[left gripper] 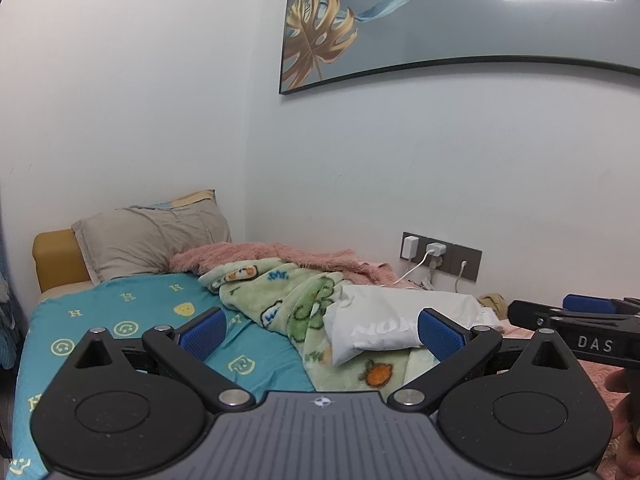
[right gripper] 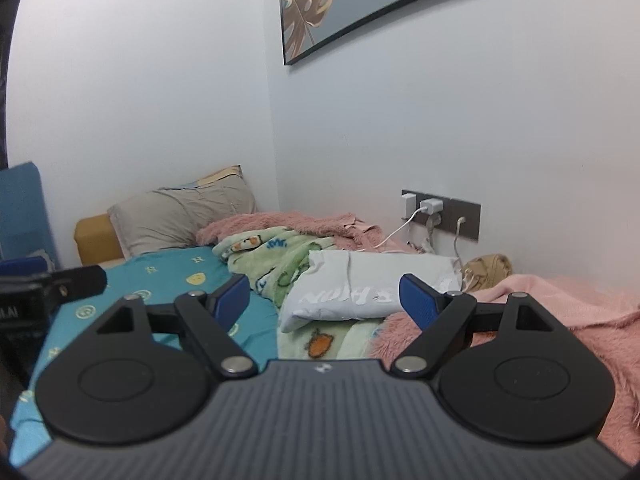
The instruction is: Fold clothes
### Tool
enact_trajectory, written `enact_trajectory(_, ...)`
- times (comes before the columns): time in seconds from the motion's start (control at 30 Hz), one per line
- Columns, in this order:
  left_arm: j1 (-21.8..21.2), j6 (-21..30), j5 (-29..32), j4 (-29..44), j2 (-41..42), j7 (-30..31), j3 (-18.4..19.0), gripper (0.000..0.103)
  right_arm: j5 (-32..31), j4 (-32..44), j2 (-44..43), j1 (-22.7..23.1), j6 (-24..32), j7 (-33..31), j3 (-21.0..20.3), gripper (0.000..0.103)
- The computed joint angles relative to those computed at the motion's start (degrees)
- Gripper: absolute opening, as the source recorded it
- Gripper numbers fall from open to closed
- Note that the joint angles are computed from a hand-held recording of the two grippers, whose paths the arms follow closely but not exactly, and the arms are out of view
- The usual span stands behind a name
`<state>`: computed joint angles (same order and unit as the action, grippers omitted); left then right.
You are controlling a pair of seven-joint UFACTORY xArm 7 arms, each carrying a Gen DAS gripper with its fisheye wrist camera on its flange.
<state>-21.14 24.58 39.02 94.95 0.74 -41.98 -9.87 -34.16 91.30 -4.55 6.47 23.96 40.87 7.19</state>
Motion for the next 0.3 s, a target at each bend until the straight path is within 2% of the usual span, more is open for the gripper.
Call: enact_trajectory(0.3,0.2,0.5,-0.7,-0.4,0.1,0.8,0.2,0.103,1.0,0.6,0.6,0.1,0.8,-0.7,-0.4,0.083)
